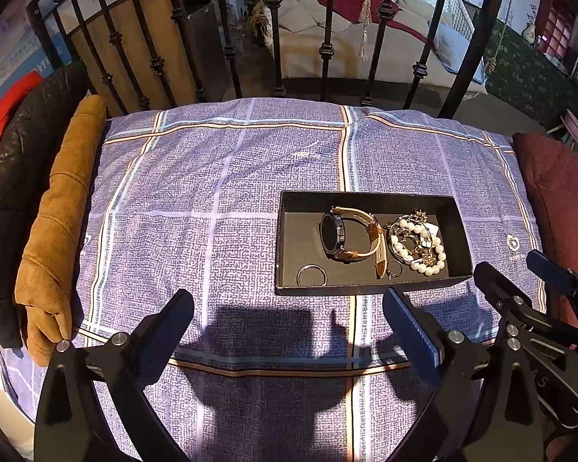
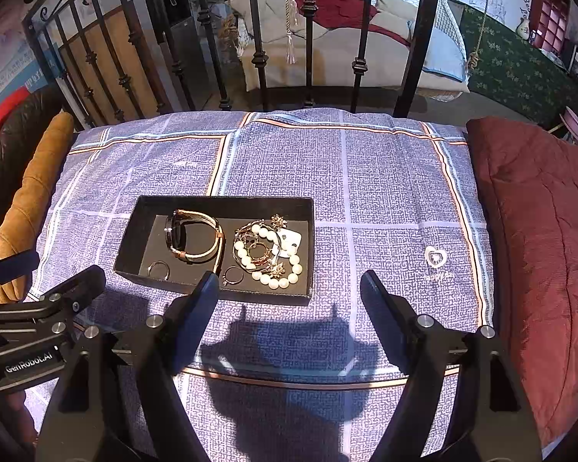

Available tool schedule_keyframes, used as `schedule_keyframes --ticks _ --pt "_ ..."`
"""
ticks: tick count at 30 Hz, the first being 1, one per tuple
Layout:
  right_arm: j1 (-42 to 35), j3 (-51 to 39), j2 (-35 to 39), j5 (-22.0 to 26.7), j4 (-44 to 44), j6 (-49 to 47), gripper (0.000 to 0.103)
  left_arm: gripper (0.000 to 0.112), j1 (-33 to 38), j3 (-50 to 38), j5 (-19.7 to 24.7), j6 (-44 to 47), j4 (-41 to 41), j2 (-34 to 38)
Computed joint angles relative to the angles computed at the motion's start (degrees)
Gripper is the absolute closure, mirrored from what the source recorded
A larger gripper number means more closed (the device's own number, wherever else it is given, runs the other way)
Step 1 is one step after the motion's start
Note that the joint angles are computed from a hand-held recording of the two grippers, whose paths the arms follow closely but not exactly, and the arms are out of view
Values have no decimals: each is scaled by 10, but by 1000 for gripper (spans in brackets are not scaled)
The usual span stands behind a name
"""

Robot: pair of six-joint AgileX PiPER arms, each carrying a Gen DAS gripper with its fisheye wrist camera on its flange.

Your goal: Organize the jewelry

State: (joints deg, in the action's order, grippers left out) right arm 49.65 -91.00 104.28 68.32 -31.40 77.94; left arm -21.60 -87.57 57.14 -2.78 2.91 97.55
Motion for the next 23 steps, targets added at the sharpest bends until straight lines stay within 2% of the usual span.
schedule_keyframes --ticks 8,12,15,19,23 --pt "-4 1 -1 1 -1 -2 28 16 -4 -5 0 -8 9 4" --pt "-6 4 -3 0 -2 -1 28 18 -6 22 -39 -19 22 -14" --pt "-6 5 -4 0 -2 0 28 16 -15 21 -38 -23 42 -12" --pt "-6 7 -5 1 -1 2 28 16 -4 -21 19 -3 5 14" --pt "-3 8 -5 1 -3 5 28 16 -3 -11 12 -15 8 7"
